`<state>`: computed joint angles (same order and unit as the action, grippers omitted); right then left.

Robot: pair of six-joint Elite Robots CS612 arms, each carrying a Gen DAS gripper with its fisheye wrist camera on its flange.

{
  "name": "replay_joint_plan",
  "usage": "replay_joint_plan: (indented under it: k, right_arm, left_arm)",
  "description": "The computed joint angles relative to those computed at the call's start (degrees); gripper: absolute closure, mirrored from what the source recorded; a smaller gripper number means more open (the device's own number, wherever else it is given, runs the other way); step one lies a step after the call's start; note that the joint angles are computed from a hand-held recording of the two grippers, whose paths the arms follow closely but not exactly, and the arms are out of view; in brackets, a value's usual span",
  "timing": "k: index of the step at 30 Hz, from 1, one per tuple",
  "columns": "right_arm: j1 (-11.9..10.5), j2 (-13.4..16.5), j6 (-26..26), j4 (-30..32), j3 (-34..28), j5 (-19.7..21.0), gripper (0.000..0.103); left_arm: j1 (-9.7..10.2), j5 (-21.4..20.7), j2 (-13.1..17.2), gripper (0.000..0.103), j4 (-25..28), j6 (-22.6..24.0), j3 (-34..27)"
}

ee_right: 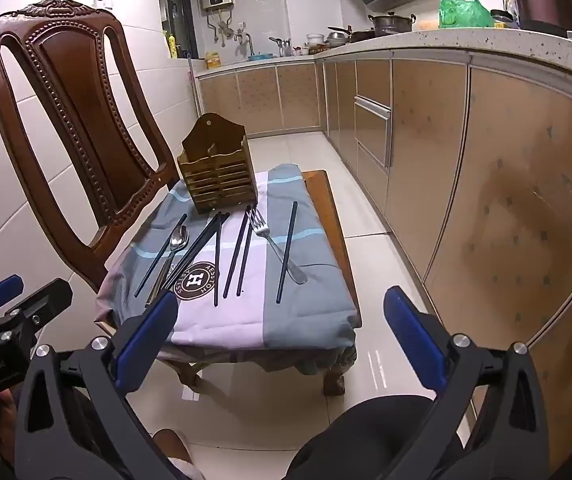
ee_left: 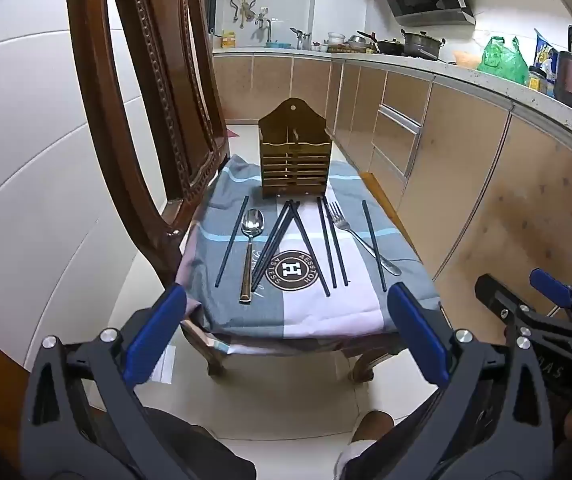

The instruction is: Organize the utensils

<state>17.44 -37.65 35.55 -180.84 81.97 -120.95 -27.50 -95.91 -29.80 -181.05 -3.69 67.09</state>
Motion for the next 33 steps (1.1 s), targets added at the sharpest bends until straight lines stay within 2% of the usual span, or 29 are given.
replay_joint_plan:
  k: [6,33]
  right_arm:
    - [0.1,-0.1,-0.8,-0.4,0.2,-0.6,0.003]
    - [0.3,-0.5,-1.4,-0.8,0.6,-1.5,0.003]
  left_arm:
    - [-0.61,2.7,-1.0,0.004,0.4,3.0,1.2]
    - [-0.57,3.5,-0.9,0.004,0.8,2.0,1.5]
